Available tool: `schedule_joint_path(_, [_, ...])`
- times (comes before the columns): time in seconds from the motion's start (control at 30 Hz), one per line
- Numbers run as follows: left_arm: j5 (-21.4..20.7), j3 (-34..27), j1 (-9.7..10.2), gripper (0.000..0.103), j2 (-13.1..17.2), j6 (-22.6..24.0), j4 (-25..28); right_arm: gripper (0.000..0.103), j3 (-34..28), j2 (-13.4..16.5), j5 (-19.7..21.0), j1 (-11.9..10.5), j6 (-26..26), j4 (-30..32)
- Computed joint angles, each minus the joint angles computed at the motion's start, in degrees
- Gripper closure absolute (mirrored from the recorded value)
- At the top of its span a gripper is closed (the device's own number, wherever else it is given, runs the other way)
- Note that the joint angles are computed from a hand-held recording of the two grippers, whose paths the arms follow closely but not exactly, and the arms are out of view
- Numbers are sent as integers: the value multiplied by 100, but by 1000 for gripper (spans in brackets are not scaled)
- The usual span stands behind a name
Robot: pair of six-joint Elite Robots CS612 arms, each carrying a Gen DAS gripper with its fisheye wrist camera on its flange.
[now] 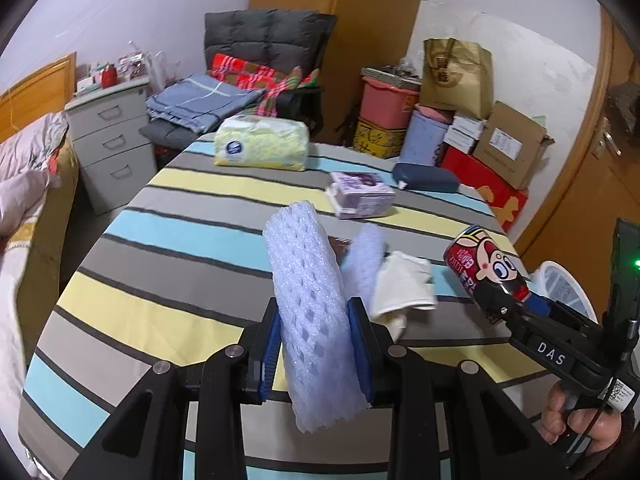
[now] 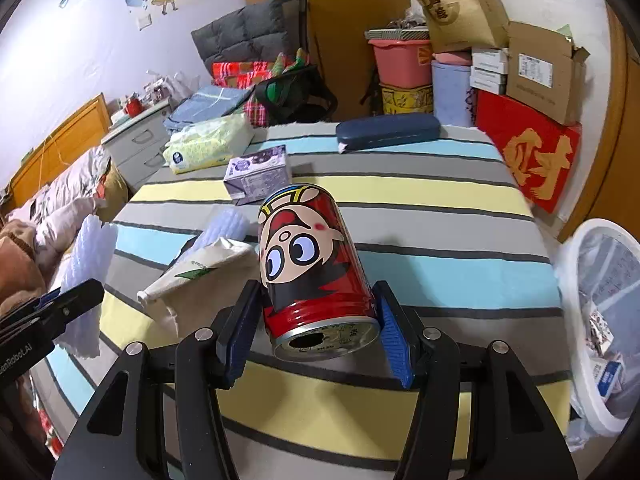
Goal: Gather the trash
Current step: 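Carry the foam net and red can over the wastebasket and release both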
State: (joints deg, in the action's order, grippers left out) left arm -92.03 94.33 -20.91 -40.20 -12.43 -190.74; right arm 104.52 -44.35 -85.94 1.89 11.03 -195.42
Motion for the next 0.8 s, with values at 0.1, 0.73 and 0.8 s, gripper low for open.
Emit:
schedule_joint_path(0.1, [-47,51,-65,70,-52,89,-80,45,93,-46,-19,-28,36,-119])
schedule_joint_path(0.73, [-293,182,-609,70,-237,663,-367,45,771,-316,-266,-393,381,-966])
schedule_joint_path(0.8, [-356,169,-671,70,-240,720,-352,45,833,-340,-287,-442,421,-1010])
